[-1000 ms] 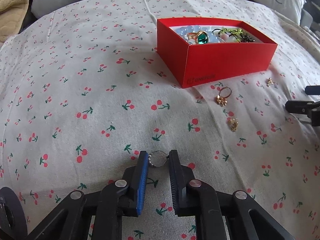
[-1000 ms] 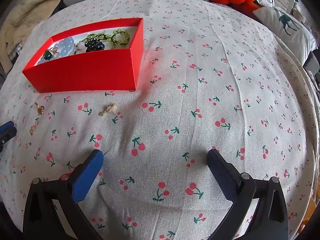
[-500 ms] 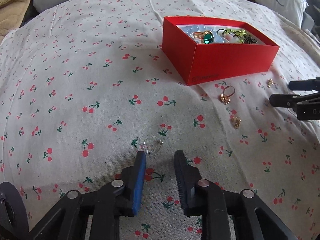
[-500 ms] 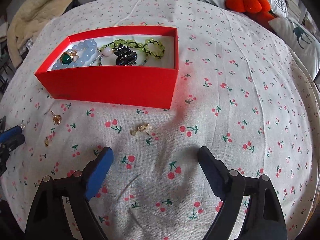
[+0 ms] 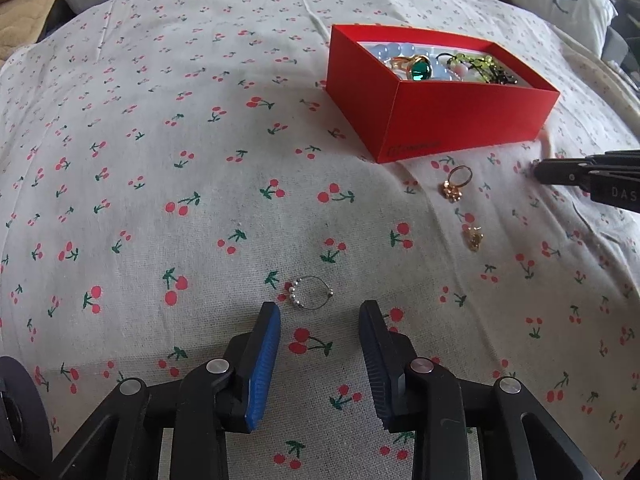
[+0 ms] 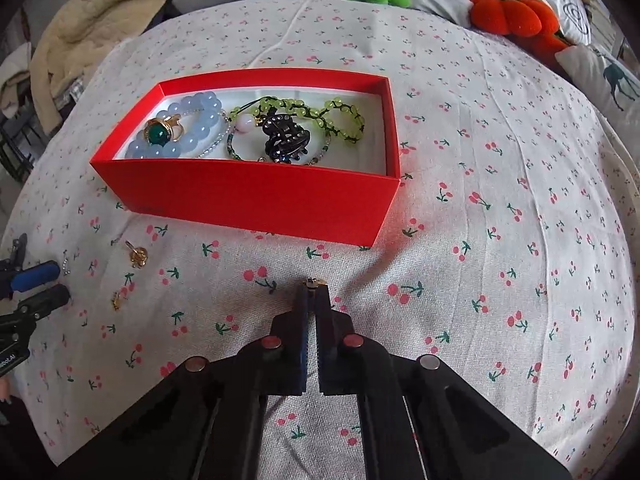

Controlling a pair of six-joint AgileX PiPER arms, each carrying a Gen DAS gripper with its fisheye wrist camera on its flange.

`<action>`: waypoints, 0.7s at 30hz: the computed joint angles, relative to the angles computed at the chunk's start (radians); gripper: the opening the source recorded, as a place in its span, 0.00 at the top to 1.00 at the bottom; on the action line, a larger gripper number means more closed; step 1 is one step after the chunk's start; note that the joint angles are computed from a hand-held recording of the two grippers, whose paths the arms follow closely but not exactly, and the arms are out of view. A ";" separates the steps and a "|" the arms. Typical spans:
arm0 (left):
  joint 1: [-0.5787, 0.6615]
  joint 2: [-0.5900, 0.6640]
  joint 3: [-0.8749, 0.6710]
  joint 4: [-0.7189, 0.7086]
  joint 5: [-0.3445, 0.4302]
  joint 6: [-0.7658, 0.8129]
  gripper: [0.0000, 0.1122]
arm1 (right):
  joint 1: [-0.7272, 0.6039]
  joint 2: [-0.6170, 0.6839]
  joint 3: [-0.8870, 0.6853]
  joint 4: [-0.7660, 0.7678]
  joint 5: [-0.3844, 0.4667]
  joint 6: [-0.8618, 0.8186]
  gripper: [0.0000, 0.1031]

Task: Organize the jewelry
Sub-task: 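Close the left tool on the small silver ring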

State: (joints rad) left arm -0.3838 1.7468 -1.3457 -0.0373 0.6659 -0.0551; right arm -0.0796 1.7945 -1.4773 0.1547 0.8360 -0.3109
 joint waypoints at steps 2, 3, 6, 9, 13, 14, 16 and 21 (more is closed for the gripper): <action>0.006 0.006 -0.007 -0.015 0.005 0.012 0.69 | -0.003 -0.015 0.013 0.016 0.006 -0.011 1.00; 0.007 0.008 -0.011 -0.019 0.007 0.014 0.69 | -0.007 -0.022 0.018 0.029 0.010 -0.021 1.00; 0.009 0.020 -0.025 -0.023 0.013 0.012 0.69 | -0.018 -0.043 0.029 0.068 0.022 -0.054 1.00; 0.004 0.033 -0.040 -0.005 0.014 -0.005 0.73 | -0.032 -0.057 0.031 0.107 0.046 -0.081 1.00; -0.016 0.038 -0.052 0.051 0.022 -0.046 0.86 | -0.058 -0.068 0.020 0.160 0.089 -0.104 1.00; -0.019 0.037 -0.053 0.060 0.024 -0.052 0.86 | -0.066 -0.067 0.012 0.171 0.102 -0.110 1.00; -0.023 0.034 -0.052 0.065 0.022 -0.053 0.88 | -0.078 -0.070 -0.002 0.188 0.127 -0.114 1.00; -0.025 0.031 -0.060 0.050 0.038 -0.046 1.00 | -0.112 -0.071 -0.034 0.235 0.180 -0.118 1.00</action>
State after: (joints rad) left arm -0.4090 1.7775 -1.4055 0.0128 0.7039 -0.1011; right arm -0.1913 1.7237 -1.5112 0.3898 1.0155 -0.4291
